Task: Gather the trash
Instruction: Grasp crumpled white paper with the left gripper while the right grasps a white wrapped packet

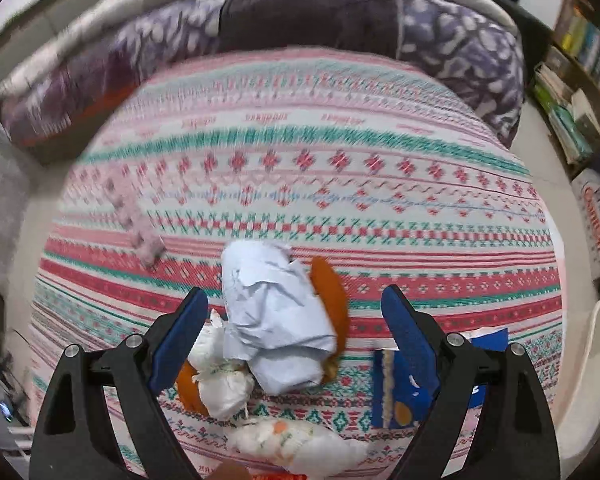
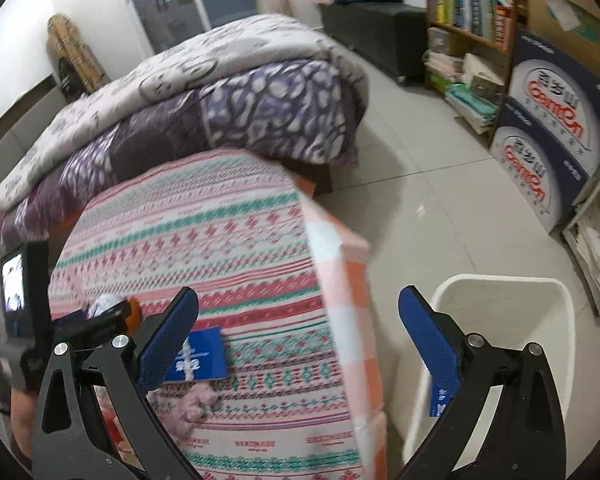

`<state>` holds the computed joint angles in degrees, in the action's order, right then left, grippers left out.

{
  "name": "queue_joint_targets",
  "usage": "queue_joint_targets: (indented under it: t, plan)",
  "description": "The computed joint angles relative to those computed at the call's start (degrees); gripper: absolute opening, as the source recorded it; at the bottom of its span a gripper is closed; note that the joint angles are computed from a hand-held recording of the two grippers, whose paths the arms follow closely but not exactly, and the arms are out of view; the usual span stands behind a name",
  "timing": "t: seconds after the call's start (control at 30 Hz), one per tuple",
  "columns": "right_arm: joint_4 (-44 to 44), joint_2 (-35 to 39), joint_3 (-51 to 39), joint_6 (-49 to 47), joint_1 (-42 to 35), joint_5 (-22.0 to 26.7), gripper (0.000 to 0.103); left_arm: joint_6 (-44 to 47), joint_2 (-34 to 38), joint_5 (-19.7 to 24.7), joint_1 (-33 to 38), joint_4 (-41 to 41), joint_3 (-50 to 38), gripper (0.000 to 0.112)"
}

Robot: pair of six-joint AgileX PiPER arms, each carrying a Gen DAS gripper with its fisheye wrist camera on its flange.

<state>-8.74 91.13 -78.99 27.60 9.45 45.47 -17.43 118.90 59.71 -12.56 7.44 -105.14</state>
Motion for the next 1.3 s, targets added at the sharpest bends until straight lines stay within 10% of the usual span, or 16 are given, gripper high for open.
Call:
queue_joint_targets:
  t: [0.13, 0.27, 0.77, 1.17, 1.3]
  plan:
    - [2.34, 2.22, -1.30, -3.36, 2.53, -0.42, 0.096, 3.46, 0.60, -0.90, 3.72, -5.18, 1.16, 0.086]
    - [5.33, 5.37, -3.45, -7.66, 5.43, 0.35, 0.096, 11.15, -0.54, -3.40, 6.78, -12.90, 4.28, 0.058]
    - [15.39, 18.08, -13.24, -27.67, 17.46, 5.98, 0.095, 17.85, -10.47, -4.64, 15.90, -20.03, 9.86, 0.055]
    - [17.17, 28.58, -23.20, -32.46, 22.35, 13.56, 0.073, 22.70, -15.52, -5.01, 20.16, -22.98, 13.88, 0.055]
    - [17.35, 28.23, -22.83, -31.26, 22.40, 12.47, 0.048, 22.78, -15.77, -5.46, 20.83, -22.80, 14.56, 0.055]
